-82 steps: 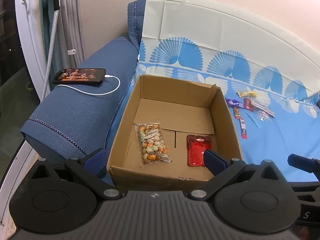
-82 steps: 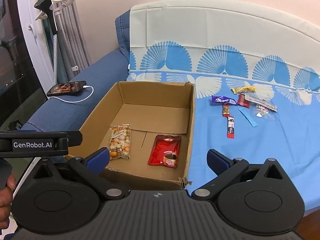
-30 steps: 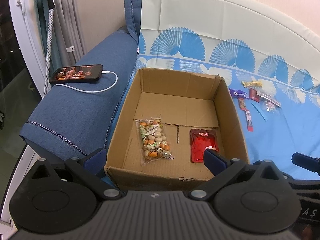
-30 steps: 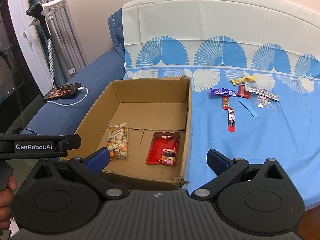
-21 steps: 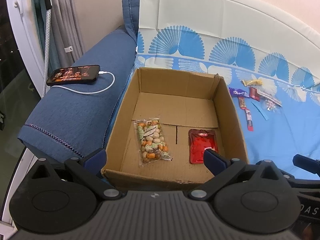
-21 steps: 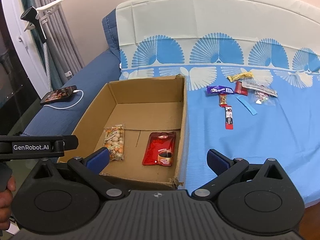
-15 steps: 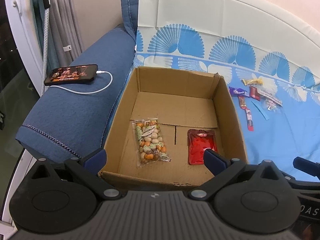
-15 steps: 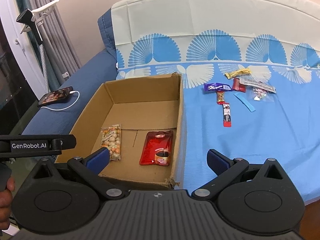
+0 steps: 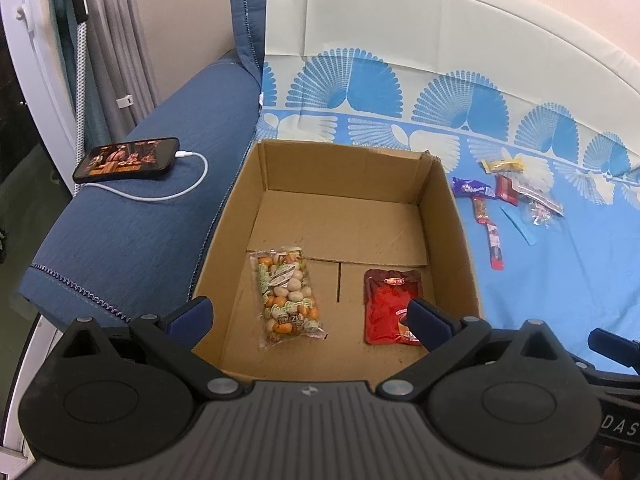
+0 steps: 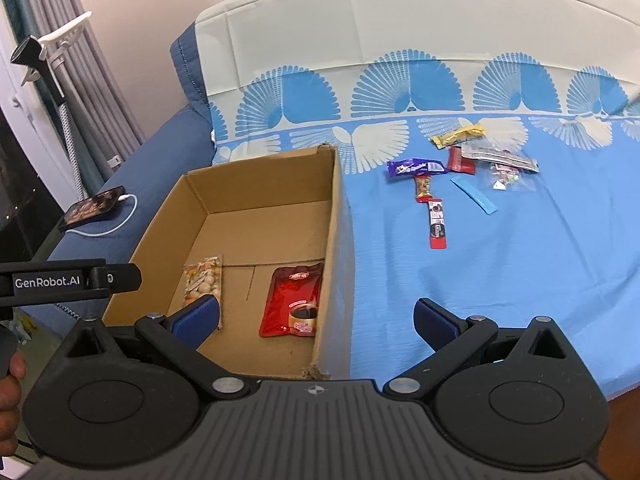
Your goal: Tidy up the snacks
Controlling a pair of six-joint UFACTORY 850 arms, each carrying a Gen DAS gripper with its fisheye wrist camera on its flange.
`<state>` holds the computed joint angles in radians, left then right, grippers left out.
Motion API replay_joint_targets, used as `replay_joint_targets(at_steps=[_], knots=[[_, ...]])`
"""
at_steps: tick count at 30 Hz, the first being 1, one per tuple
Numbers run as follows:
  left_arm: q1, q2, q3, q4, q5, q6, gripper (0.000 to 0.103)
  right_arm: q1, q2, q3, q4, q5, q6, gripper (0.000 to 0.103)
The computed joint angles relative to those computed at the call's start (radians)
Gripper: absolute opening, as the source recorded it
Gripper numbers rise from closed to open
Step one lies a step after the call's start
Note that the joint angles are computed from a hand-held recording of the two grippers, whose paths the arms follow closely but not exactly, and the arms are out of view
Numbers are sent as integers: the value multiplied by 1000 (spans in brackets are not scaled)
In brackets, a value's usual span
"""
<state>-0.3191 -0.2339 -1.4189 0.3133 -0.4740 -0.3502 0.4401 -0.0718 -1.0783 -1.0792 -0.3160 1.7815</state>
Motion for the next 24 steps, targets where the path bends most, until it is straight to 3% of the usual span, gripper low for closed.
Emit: replay_joint_targets(at_steps=[24], knots=[[-62, -106, -135, -46, -26, 52, 103, -99, 16, 47, -13, 22, 54, 103]])
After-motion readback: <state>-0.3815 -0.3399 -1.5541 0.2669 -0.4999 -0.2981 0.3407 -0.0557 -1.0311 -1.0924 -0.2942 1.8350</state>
